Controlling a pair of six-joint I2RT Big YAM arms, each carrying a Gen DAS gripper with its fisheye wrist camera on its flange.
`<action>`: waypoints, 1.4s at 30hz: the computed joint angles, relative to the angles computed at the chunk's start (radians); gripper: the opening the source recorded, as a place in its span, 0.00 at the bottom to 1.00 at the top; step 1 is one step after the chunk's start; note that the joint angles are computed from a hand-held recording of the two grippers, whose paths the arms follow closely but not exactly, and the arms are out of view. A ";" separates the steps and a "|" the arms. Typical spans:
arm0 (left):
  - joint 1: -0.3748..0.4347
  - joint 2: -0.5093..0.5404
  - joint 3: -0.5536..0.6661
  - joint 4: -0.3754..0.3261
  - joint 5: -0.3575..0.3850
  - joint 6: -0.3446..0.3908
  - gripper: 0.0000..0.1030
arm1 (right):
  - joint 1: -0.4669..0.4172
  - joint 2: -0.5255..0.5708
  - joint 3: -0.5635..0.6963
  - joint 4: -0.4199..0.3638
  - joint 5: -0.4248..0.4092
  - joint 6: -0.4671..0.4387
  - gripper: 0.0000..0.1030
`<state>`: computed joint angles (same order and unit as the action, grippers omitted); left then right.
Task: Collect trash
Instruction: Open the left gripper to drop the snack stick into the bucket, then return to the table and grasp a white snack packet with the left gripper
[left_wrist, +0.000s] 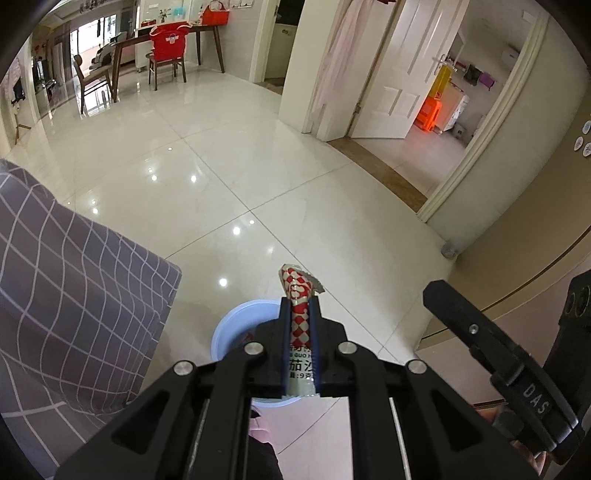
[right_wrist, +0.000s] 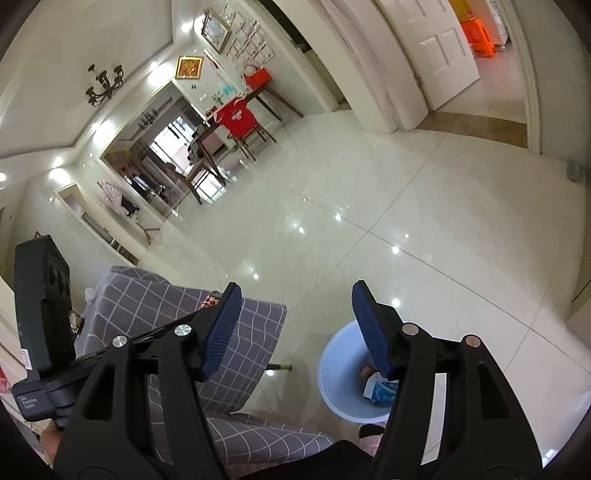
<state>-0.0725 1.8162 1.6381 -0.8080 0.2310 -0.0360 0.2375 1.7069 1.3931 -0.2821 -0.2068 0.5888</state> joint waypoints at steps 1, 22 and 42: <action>-0.001 0.002 0.007 -0.005 0.008 -0.001 0.11 | -0.001 -0.004 -0.003 0.004 0.002 0.001 0.61; 0.065 -0.212 -0.103 0.022 -0.047 -0.044 0.75 | 0.075 -0.068 0.054 -0.076 0.016 -0.080 0.62; 0.485 -0.234 0.061 -0.095 -0.025 -0.033 0.77 | 0.378 0.358 0.874 -0.520 0.003 -0.388 0.63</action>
<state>0.4121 1.5819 1.6988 -0.9030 0.2060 -0.0692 0.6158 2.0645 2.2670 -0.8026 -0.2034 0.2005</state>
